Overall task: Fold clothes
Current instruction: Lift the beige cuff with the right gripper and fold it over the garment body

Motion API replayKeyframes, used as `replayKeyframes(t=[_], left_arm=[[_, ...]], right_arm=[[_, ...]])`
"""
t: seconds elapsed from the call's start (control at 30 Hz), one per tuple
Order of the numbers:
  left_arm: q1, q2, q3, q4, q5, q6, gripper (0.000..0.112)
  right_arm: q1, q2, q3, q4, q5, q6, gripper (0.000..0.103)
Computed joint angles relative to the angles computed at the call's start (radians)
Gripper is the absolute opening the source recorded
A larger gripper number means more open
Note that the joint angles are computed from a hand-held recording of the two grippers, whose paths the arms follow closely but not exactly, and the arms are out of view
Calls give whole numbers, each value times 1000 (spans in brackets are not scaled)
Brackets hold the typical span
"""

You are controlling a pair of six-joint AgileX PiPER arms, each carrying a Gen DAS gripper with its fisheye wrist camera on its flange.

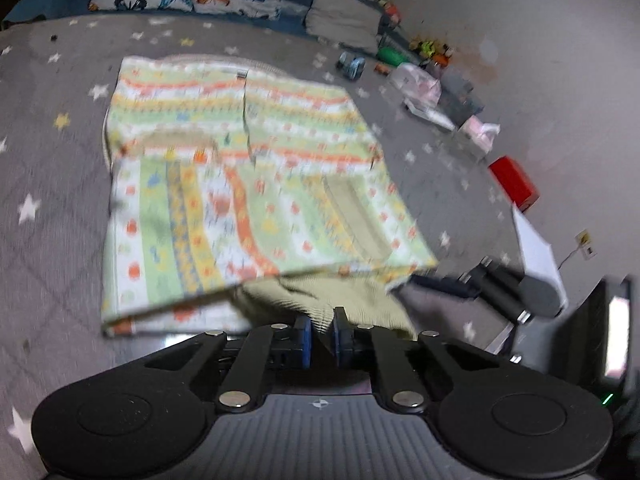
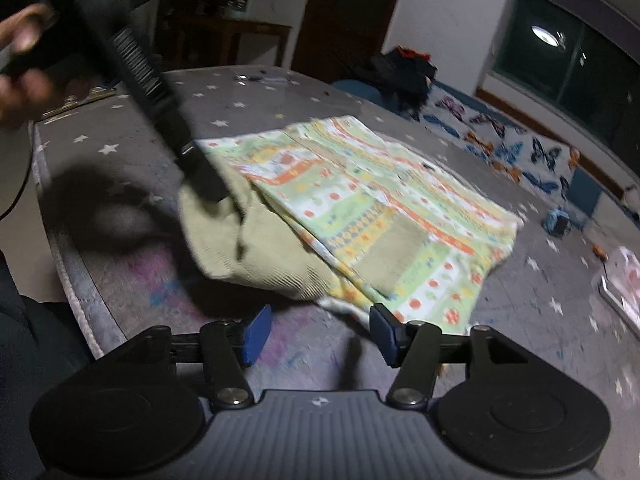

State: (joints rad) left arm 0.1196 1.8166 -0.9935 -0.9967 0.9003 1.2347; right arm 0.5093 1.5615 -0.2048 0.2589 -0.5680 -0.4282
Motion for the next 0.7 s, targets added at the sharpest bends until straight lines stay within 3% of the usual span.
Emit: replayKeyframes(t=[0.17, 0.23, 0.27, 0.37, 0.43, 0.5, 0.57, 0.7], left_arm=[[2, 55, -137, 6, 81, -63, 11], [1, 77, -177, 6, 99, -78, 11], [2, 86, -191, 6, 108, -79, 11], [27, 84, -175, -7, 125, -13, 14], [57, 64, -135, -26, 120, 57, 17], [90, 17, -58, -66, 79, 177, 25], [124, -43, 32, -127, 21, 325, 41], [138, -142, 211, -314, -135, 673, 51]], right_arm=[[32, 103, -26, 5, -140, -34, 57], [10, 129, -54, -46, -153, 8, 53], [-5, 131, -72, -73, -141, 34, 51], [-52, 133, -128, -161, -90, 121, 30], [-127, 110, -174, -331, -6, 287, 20], [-187, 97, -209, -477, 43, 432, 17], [-234, 88, -241, -616, 76, 577, 15], [-281, 80, -283, -775, 113, 763, 15]])
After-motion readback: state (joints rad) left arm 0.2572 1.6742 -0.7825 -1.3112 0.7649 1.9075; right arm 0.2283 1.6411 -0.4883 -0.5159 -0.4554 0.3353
